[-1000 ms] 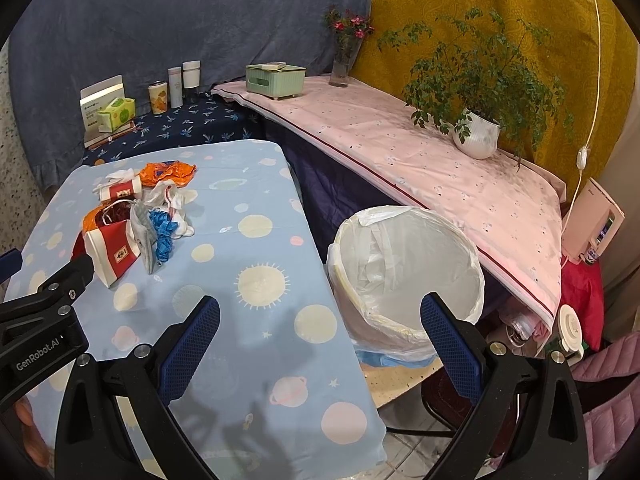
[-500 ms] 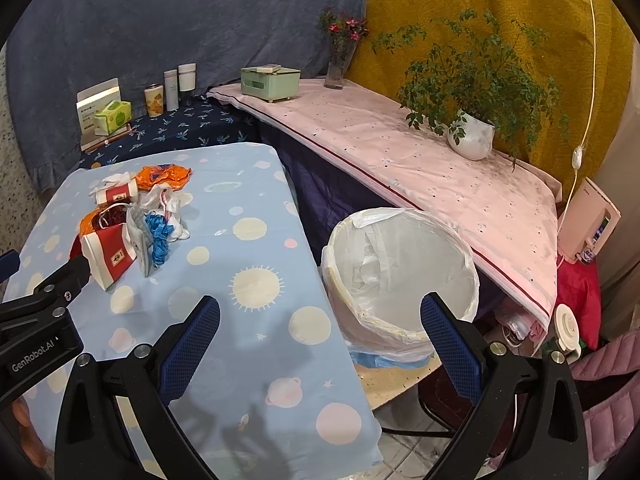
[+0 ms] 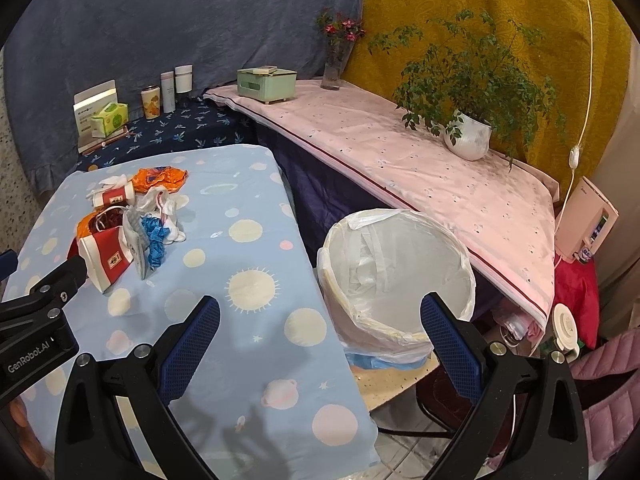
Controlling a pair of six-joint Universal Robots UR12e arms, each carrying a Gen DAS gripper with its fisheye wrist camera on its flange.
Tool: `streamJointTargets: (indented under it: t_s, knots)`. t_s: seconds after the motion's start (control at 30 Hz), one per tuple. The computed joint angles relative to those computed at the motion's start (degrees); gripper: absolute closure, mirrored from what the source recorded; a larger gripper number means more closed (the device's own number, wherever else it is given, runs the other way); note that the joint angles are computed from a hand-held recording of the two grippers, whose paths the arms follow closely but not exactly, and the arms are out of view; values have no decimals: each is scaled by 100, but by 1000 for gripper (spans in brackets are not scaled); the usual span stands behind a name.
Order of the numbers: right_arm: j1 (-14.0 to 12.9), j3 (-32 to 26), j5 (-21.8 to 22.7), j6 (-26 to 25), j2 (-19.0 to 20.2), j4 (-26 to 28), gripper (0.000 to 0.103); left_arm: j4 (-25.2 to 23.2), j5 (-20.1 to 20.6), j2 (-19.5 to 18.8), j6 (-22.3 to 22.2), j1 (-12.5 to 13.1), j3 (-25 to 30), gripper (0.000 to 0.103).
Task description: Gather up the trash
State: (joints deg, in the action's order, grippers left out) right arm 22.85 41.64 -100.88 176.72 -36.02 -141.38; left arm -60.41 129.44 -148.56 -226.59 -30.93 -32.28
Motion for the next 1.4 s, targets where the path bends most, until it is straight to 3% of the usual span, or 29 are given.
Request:
streamJointTargets:
  t_s: [0.6, 0.77, 1.0, 1.27, 1.4]
  knots:
    - [44, -202, -196, 91, 135, -10, 7, 327, -328, 190, -9, 114, -402, 7]
    - [92, -393, -291, 130, 260, 47, 7, 612, -466, 364, 77, 211, -803, 7]
    - [151, -695, -221, 180, 461, 88, 7, 860, -548, 697, -130, 414, -1553, 7]
    - [252, -1378, 29, 147, 887, 322, 7, 990, -676, 948, -344, 694, -2266, 8]
    - [311, -2191, 291, 80, 1350, 747, 7, 1058, -798, 950, -208, 811, -2424, 11]
